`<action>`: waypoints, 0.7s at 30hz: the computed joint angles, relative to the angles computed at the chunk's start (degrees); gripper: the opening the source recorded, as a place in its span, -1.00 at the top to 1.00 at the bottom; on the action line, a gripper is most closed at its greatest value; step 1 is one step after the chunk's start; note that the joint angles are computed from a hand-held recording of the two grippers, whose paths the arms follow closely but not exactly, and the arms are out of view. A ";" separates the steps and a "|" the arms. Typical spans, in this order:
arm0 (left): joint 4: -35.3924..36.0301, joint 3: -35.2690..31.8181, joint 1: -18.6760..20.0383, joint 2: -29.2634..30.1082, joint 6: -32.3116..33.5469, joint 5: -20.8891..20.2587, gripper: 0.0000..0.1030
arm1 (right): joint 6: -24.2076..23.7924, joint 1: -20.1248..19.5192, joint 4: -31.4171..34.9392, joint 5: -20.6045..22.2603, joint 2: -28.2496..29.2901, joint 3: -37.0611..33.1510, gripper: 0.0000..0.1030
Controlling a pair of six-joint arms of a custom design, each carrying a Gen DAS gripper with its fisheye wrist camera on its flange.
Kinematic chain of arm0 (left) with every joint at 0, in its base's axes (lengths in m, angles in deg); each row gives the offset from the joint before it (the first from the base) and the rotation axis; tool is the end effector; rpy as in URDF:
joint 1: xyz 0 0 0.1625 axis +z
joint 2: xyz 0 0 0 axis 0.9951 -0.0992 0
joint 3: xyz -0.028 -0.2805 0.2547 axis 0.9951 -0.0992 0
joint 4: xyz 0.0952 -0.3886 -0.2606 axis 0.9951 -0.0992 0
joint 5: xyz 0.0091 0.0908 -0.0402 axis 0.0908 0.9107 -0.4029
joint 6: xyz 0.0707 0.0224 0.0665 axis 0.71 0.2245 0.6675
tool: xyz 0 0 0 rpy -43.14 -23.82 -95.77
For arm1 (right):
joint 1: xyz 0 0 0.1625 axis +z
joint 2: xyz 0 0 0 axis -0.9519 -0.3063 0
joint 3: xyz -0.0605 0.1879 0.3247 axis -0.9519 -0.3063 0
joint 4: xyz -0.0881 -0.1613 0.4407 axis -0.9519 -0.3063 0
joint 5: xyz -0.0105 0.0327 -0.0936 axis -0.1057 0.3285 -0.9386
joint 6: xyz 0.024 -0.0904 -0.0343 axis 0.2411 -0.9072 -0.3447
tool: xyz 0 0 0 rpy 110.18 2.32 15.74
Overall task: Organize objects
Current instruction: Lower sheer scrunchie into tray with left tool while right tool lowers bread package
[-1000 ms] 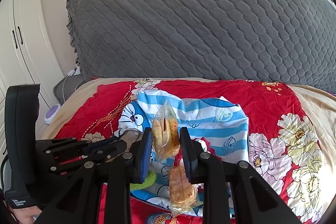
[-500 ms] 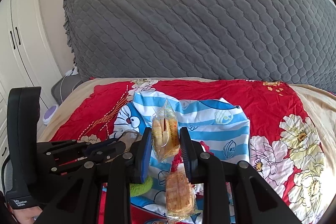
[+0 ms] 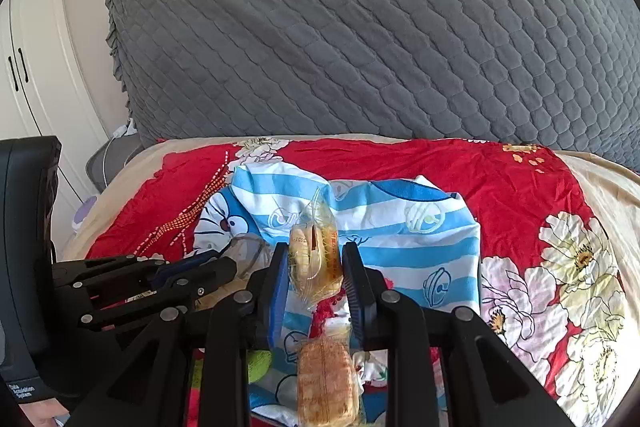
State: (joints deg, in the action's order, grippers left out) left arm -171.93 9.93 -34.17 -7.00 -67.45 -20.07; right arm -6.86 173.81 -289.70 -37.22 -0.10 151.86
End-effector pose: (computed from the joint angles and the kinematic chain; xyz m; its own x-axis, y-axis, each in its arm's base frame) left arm -0.3354 -0.6706 0.1028 -0.4650 0.7694 -0.4380 0.8686 0.4920 -0.0579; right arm 0.2026 -0.6018 0.2210 -0.8931 0.2913 0.3427 -0.2065 0.4113 -0.8878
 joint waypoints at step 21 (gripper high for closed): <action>-0.71 -5.63 0.78 6.00 0.46 2.03 0.84 | 0.70 -2.93 6.31 0.88 2.28 -4.89 0.48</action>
